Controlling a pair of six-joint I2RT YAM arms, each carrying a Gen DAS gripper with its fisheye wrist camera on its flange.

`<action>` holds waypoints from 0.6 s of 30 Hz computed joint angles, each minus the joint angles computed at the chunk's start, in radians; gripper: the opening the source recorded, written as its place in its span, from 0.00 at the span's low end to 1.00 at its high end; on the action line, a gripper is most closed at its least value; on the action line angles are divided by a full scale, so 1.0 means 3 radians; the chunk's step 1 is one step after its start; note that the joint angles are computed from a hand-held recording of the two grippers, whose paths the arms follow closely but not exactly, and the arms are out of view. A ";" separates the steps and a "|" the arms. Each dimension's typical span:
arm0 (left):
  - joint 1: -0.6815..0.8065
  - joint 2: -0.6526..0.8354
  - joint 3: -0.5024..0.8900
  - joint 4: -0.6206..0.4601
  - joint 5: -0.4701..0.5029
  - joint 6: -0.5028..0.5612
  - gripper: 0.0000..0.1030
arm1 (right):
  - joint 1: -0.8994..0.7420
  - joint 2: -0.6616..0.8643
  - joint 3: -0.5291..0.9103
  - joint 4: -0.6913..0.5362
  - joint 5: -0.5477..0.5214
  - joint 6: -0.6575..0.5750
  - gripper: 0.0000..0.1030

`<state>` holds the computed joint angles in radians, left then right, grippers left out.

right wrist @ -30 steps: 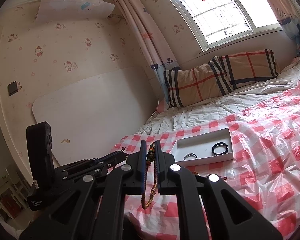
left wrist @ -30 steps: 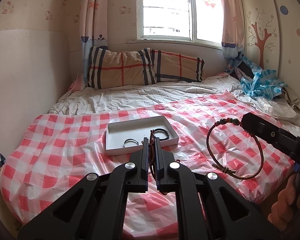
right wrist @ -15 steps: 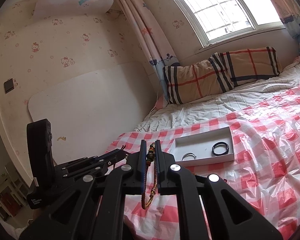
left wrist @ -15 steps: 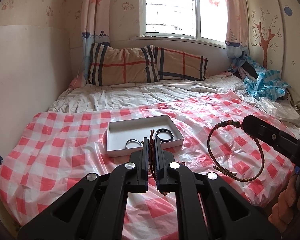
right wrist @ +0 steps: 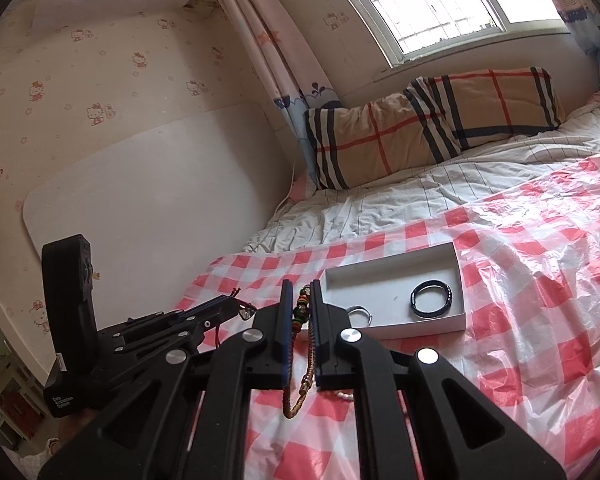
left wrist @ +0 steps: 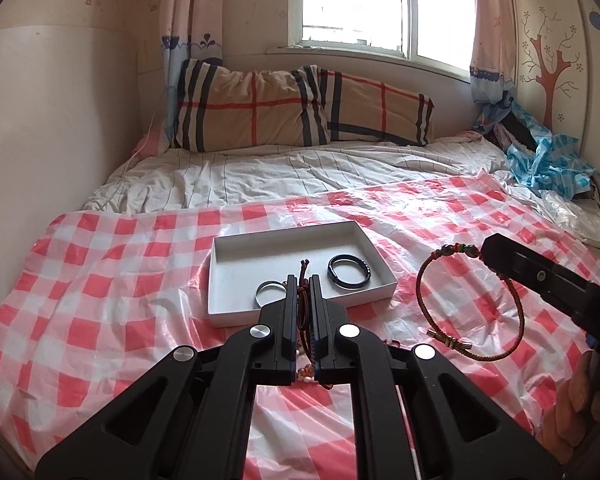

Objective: Organize jewelry
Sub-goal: 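Lower both held cord bracelets over the white box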

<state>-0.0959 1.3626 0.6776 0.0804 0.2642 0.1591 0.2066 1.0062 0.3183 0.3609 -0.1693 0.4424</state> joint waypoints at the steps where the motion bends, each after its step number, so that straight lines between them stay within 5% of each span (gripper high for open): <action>1: -0.0014 0.0134 0.0057 0.0065 -0.0023 -0.0001 0.05 | -0.0044 0.0163 0.0030 0.0117 -0.0043 -0.0010 0.09; 9: -0.0120 0.1036 0.0555 0.0366 -0.0135 -0.0067 0.05 | -0.0327 0.1513 0.0505 0.0859 -0.0286 -0.0132 0.09; 18: -0.0202 0.1834 0.1241 0.0374 -0.0288 -0.0157 0.05 | -0.0467 0.2674 0.1394 0.1023 -0.0451 -0.0172 0.09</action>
<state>-0.1564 1.9128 1.0499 0.1925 0.1777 0.1119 0.0665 1.8085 0.7364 0.6676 -0.3045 0.3907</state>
